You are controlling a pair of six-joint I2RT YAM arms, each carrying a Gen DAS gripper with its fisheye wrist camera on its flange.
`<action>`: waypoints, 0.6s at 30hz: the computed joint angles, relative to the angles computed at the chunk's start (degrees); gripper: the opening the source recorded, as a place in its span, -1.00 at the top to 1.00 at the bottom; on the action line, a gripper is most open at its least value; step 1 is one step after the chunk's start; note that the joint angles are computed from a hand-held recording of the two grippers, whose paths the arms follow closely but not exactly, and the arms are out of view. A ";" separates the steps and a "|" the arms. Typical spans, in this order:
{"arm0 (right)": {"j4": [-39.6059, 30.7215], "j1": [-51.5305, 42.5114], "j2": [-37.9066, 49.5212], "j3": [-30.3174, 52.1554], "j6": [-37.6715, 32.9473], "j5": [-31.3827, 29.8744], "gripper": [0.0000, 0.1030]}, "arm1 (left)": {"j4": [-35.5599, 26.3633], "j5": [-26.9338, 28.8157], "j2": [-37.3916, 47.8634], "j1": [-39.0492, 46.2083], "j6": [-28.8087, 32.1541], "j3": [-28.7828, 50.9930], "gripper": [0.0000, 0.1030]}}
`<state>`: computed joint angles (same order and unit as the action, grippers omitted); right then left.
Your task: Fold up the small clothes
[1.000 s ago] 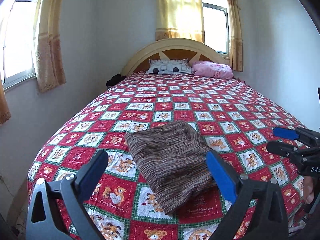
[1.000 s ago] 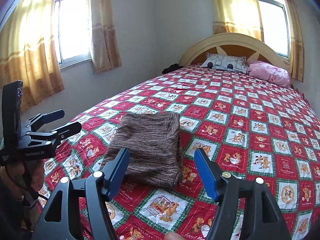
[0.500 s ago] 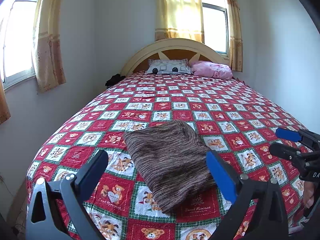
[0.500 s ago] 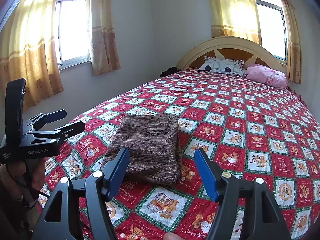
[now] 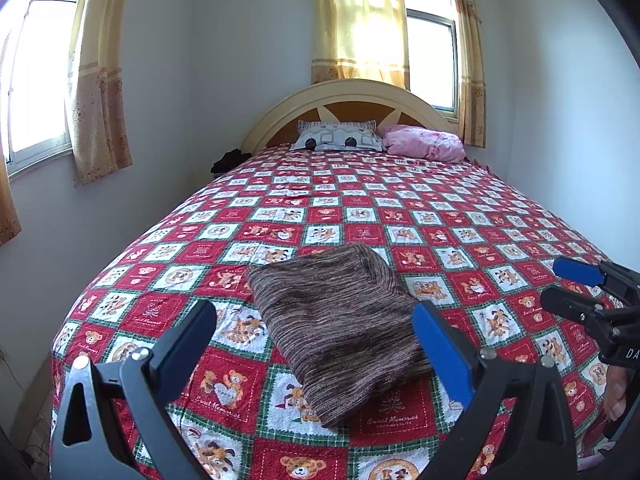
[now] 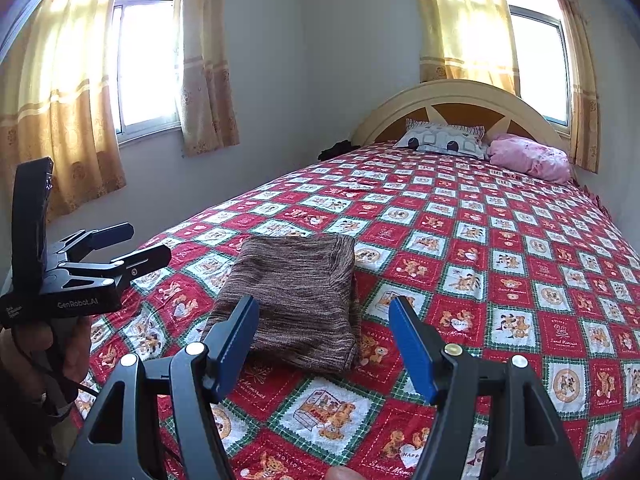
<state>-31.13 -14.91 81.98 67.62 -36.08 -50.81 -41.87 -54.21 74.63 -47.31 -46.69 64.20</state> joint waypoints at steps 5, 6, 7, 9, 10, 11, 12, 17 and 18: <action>-0.10 0.02 -0.07 -0.05 0.09 0.10 -0.33 | -0.57 -0.07 0.27 -0.11 -0.47 0.34 -0.96; -0.19 0.01 -0.03 0.00 0.02 0.08 -0.33 | -0.57 -0.09 0.23 -0.10 -0.51 0.26 -0.96; -0.23 -0.04 0.10 0.05 -0.06 0.05 -0.33 | -0.62 -0.07 0.32 -0.14 -0.55 0.36 -0.96; -0.21 -0.05 0.07 0.03 -0.01 0.02 -0.33 | -0.75 -0.09 0.40 -0.19 -0.70 0.46 -0.96; -0.26 -0.08 0.10 0.06 -0.08 0.01 -0.33 | -0.67 -0.05 0.30 -0.12 -0.65 0.32 -0.96; -0.27 -0.09 0.09 0.07 -0.12 -0.02 -0.33 | -0.58 0.05 0.24 -0.06 -0.53 0.27 -0.96; -0.17 -0.09 0.07 0.04 -0.02 0.03 -0.33 | -0.52 0.06 0.19 -0.05 -0.48 0.20 -0.96; 0.23 -0.22 0.04 -0.14 0.30 -0.13 -0.33 | -0.58 0.00 0.26 -0.08 -0.51 0.26 -0.96; 0.34 -0.21 -0.01 -0.22 0.43 -0.12 -0.33 | -0.58 0.00 0.26 -0.08 -0.51 0.26 -0.96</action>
<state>-30.79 -15.12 81.97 67.40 -35.66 -50.93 -42.45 -54.21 74.90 -47.39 -47.20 64.46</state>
